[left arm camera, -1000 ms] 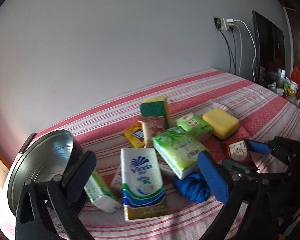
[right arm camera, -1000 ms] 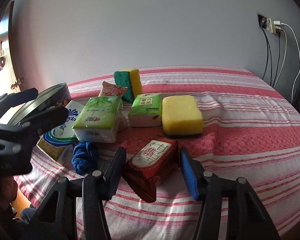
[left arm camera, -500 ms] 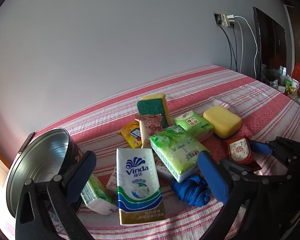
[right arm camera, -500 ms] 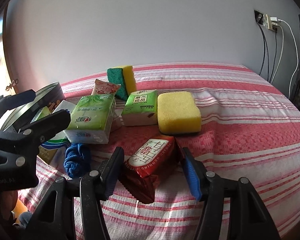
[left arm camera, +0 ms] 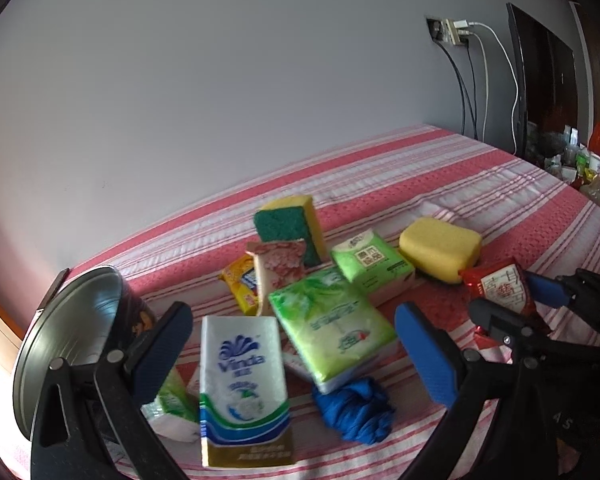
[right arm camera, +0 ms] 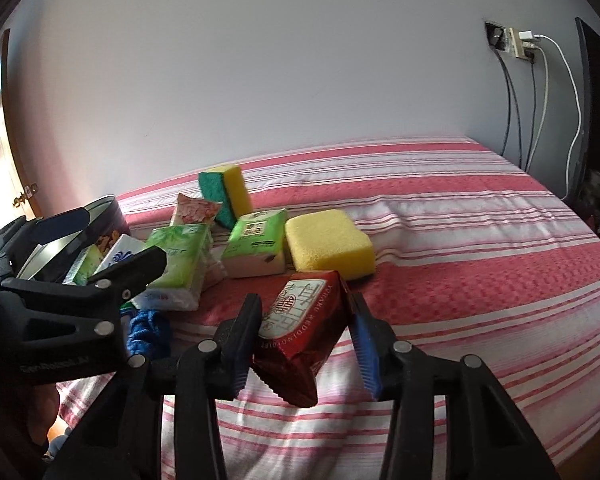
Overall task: Organize objects
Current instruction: 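Grasp the red snack packet with the right tool while the left tool grasps the green tissue pack, then carry both held packs over the round silver tin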
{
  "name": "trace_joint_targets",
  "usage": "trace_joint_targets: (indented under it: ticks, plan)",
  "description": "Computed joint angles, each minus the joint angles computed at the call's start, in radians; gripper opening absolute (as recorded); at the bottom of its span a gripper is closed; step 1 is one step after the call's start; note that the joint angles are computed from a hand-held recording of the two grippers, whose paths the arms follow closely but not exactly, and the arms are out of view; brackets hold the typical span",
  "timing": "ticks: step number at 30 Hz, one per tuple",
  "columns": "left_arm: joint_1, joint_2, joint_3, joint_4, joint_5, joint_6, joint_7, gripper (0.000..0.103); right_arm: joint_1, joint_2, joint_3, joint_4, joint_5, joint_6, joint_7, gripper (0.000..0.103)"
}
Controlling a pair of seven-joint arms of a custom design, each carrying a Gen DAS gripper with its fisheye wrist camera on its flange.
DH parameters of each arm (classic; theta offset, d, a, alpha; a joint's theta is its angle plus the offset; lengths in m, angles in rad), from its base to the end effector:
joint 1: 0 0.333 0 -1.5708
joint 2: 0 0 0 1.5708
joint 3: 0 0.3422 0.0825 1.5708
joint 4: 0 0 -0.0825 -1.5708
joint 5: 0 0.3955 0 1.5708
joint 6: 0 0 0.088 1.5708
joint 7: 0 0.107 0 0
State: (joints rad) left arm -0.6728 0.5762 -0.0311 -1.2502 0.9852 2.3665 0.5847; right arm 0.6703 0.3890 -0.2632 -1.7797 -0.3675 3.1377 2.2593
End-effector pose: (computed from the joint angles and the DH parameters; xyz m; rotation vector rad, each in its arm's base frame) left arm 0.6139 -0.4989 0.5135 -1.3793 1.7780 -0.6608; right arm 0.6299 0.3361 0.4759 -1.6844 1.4387 -0.5755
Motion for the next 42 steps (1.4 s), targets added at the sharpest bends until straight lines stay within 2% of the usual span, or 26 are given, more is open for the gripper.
trace_joint_targets:
  ticks: [2, 4, 8, 14, 16, 17, 24, 29, 36, 42]
  plan:
    - [0.003, 0.023, -0.007, 0.031, -0.025, -0.018, 0.021, 0.102, -0.026, 0.002, 0.026, 0.002, 0.012, -0.011, -0.016, 0.047]
    - [0.007, 0.046, -0.011, 0.059, -0.058, -0.036, 0.045, 0.102, -0.070, 0.007, 0.079, 0.010, 0.034, -0.031, -0.051, 0.047]
    - [0.020, 0.073, -0.018, 0.088, -0.131, -0.042, 0.093, 0.098, -0.066, 0.017, 0.072, 0.016, 0.032, -0.034, -0.052, 0.047]
    - [0.022, 0.078, -0.006, 0.082, -0.191, -0.015, 0.114, 0.079, -0.060, 0.018, 0.064, 0.012, 0.040, -0.020, -0.055, 0.047]
    - [0.032, 0.061, -0.011, 0.055, -0.206, 0.013, 0.113, 0.056, -0.049, 0.019, 0.051, 0.011, 0.039, -0.017, -0.050, 0.047]
    - [0.039, 0.058, -0.017, 0.049, -0.219, 0.022, 0.121, 0.053, -0.043, 0.020, 0.044, 0.011, 0.038, -0.015, -0.046, 0.047]
    - [0.052, 0.028, -0.017, -0.005, -0.241, 0.090, 0.124, 0.052, 0.006, 0.024, -0.010, 0.007, 0.022, 0.011, -0.024, 0.047]
    - [0.041, 0.001, -0.002, -0.037, -0.205, 0.127, 0.085, 0.052, 0.049, 0.023, -0.059, 0.000, 0.025, 0.038, -0.019, 0.047]
    - [0.022, -0.052, 0.021, -0.095, -0.086, 0.153, -0.021, 0.052, 0.136, 0.018, -0.152, -0.018, 0.049, 0.078, -0.027, 0.047]
    - [0.032, -0.091, 0.013, -0.142, 0.006, 0.161, -0.099, 0.052, 0.206, 0.020, -0.214, -0.030, 0.107, 0.115, -0.077, 0.047]
